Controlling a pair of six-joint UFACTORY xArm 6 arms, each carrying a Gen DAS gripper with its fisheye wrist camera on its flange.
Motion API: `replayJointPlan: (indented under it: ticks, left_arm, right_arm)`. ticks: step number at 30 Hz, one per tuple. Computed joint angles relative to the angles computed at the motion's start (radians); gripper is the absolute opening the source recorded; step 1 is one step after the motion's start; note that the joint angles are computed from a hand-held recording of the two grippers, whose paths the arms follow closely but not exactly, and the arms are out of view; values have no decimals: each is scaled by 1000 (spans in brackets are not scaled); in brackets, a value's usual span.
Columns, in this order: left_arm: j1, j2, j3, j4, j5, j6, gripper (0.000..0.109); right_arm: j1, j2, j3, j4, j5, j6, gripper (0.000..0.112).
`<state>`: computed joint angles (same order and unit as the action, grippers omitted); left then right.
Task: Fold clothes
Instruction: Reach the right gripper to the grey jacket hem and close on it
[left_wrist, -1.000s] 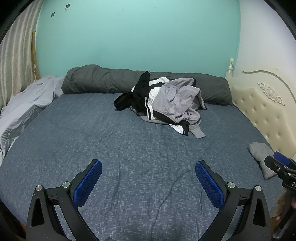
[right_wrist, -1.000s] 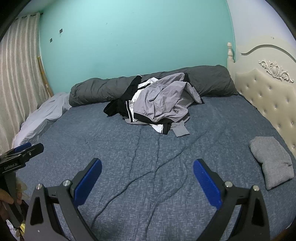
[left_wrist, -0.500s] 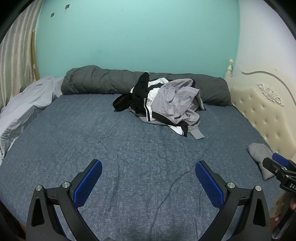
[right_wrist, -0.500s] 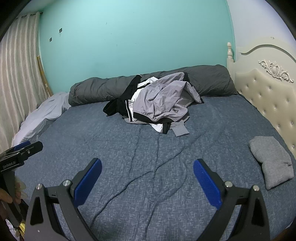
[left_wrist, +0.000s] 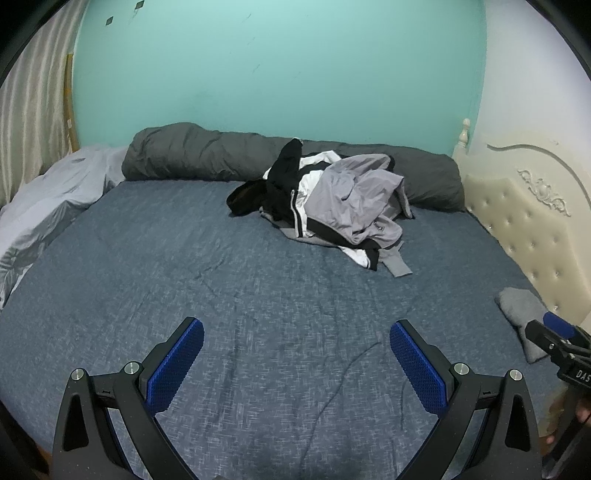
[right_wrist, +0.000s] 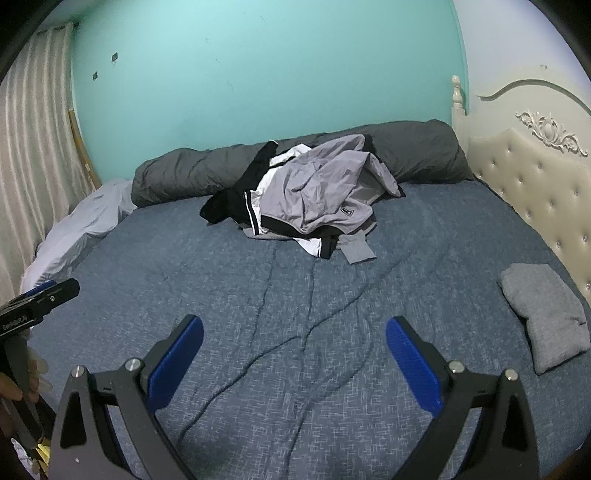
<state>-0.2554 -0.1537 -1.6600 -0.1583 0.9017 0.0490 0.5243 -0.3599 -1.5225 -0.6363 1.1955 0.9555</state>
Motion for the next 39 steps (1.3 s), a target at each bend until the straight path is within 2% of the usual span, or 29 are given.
replayJointPlan:
  ticks: [11, 14, 17, 30, 39]
  left_arm:
    - [11, 99, 27, 9, -106, 20, 103]
    - [23, 142, 34, -49, -163, 41, 103]
    - [27, 192, 20, -65, -192, 51, 103]
    - [45, 442, -104, -159, -244, 110, 103]
    - [48, 555, -182, -191, -241, 119, 103]
  right_arm:
    - [-141, 67, 60, 101, -167, -92, 100]
    - [-185, 110, 57, 133, -221, -138, 100]
    - [-213, 180, 16, 129, -222, -187, 100]
    - [-367, 489, -158, 190, -355, -330, 100]
    - [-432, 726, -395, 211, -348, -421, 100]
